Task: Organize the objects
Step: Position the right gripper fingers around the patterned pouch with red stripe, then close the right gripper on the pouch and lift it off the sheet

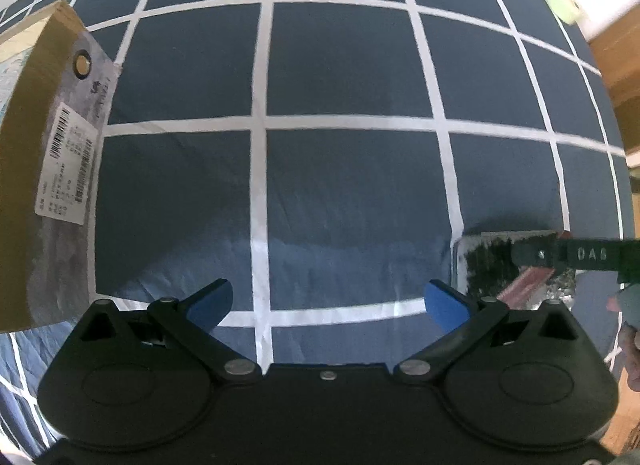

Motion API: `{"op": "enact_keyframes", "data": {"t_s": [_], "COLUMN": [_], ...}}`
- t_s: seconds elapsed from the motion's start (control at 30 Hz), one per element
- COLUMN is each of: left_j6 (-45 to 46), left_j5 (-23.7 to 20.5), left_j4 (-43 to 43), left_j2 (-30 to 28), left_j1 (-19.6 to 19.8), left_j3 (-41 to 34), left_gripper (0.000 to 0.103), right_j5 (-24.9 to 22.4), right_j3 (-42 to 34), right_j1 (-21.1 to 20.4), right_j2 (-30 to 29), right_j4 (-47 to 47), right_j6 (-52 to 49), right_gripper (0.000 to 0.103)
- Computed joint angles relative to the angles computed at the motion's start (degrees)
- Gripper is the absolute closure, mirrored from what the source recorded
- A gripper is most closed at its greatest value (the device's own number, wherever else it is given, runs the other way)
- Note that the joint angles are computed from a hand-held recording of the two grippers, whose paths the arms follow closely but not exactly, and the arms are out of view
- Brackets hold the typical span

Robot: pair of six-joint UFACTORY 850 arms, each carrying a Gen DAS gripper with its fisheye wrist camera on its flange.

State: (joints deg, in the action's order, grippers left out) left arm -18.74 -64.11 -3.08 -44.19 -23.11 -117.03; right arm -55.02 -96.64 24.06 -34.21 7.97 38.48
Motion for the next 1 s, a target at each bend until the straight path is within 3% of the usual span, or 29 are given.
{"op": "enact_keyframes", "data": {"t_s": [0.4, 0.77, 1.0], "left_j6": [7.26, 12.99, 15.18], "left_j5": [-0.63, -1.47, -3.11], "left_j4": [-2.65, -6.98, -8.02], "left_j2": [-2.36, -6.28, -9.17], "left_j1": [-2.31, -4.59, -5.28], "left_j3": [-0.43, -5.1, -8.8], "left_gripper": [0.0, 0.001, 0.004], "right_j5": [5.13, 9.98, 9.33], "right_j3": [7.58, 14.18, 13.69], "right_j1": [3.02, 2.83, 3.1], "right_j2": [5.37, 9.9, 10.09], "right_j4": [-2.18, -2.03, -2.73], "right_j6": [18.87, 17.39, 17.92], "right_gripper": [0.005, 0.005, 0.005]}}
